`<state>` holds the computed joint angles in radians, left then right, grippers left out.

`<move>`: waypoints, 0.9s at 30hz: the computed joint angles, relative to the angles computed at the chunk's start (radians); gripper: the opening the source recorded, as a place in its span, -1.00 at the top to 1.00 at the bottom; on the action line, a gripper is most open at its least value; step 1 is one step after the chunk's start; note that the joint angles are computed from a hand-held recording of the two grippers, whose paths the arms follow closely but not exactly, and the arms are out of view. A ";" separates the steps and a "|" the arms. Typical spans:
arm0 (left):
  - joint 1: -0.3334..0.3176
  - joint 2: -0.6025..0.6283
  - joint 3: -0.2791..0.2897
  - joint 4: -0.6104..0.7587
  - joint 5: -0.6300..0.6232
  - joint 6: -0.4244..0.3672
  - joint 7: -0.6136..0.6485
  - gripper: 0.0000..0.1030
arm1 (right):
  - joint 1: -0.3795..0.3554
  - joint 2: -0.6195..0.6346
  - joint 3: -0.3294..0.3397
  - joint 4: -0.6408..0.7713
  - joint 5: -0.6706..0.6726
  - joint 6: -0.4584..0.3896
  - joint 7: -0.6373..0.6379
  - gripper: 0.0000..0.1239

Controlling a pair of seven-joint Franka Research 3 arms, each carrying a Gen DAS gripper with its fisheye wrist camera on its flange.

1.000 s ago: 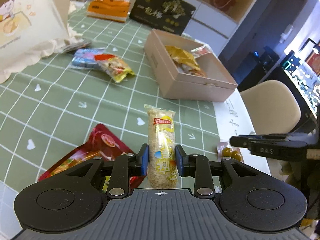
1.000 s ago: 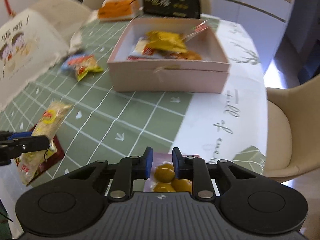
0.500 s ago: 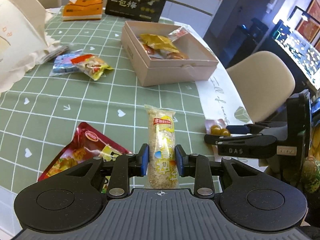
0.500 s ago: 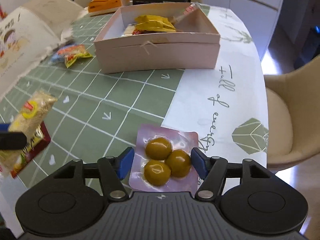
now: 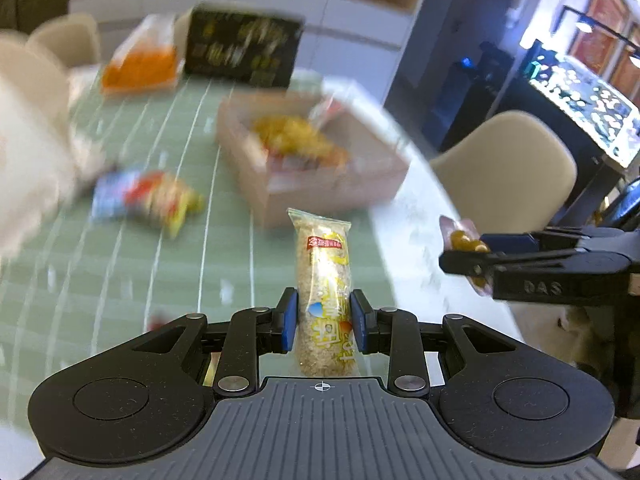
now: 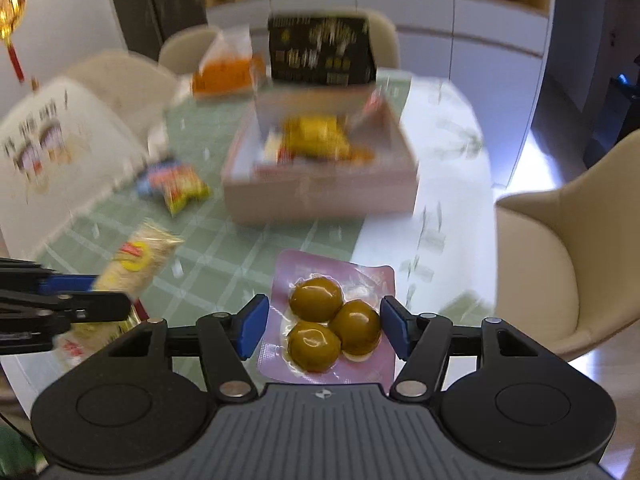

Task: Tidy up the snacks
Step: 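Carry the rice stick and plum tray over the pink box and open both grippers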

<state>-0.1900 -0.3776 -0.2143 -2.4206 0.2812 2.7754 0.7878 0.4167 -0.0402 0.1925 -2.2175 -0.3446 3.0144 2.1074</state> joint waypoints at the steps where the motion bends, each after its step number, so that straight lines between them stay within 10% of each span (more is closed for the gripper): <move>1: 0.019 0.016 -0.007 0.034 0.033 0.007 0.009 0.37 | 0.001 -0.007 -0.006 0.010 0.022 0.011 -0.024 0.00; 13: 0.081 0.318 -0.006 0.485 0.278 0.046 0.092 0.37 | 0.020 0.169 -0.100 0.405 -0.061 0.047 -0.105 0.00; 20: 0.129 0.529 0.003 0.648 -0.331 0.062 0.422 0.37 | -0.122 0.439 0.095 0.686 0.356 -0.089 -0.522 -0.04; 27: 0.146 0.462 0.088 0.510 -0.188 0.042 0.283 0.37 | -0.071 0.490 0.052 0.677 0.483 -0.132 -0.580 -0.08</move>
<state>-0.0442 0.0848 -0.1265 -1.9105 0.0932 2.8169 1.0709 0.3452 0.4499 0.2440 -1.5401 0.1381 2.8828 1.5271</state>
